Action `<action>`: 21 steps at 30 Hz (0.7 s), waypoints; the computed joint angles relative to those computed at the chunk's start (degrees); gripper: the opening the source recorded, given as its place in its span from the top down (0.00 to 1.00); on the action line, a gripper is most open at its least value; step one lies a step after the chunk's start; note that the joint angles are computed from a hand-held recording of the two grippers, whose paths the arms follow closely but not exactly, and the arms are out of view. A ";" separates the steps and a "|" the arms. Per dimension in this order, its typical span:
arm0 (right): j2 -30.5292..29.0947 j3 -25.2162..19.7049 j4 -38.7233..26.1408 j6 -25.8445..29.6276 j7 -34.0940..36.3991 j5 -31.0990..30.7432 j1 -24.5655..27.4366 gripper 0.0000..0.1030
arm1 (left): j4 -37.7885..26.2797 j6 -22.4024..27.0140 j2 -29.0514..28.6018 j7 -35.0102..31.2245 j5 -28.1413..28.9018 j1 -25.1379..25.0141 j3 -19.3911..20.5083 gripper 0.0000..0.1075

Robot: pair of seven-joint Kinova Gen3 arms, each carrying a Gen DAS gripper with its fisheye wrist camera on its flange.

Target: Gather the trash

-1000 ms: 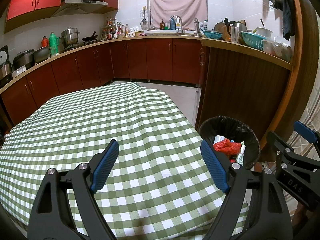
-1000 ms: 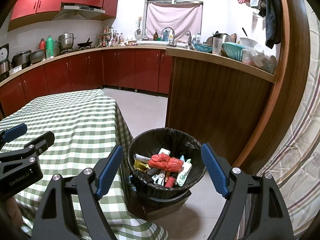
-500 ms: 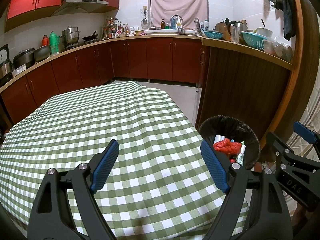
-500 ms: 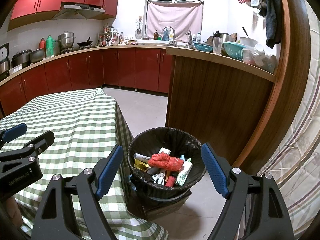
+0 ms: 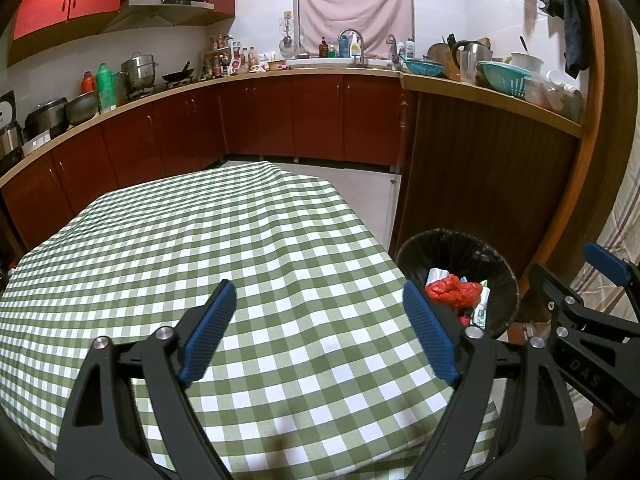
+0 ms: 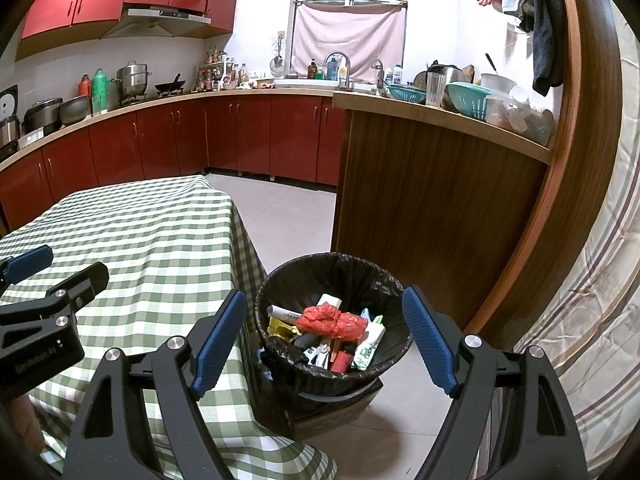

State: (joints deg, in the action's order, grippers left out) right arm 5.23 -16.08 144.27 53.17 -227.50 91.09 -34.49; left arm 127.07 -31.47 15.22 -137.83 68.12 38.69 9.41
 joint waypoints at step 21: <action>1.44 0.18 -0.68 -1.52 0.26 1.35 0.77 0.23 | -0.46 4.52 0.07 -1.09 -1.30 -1.88 -2.02 0.11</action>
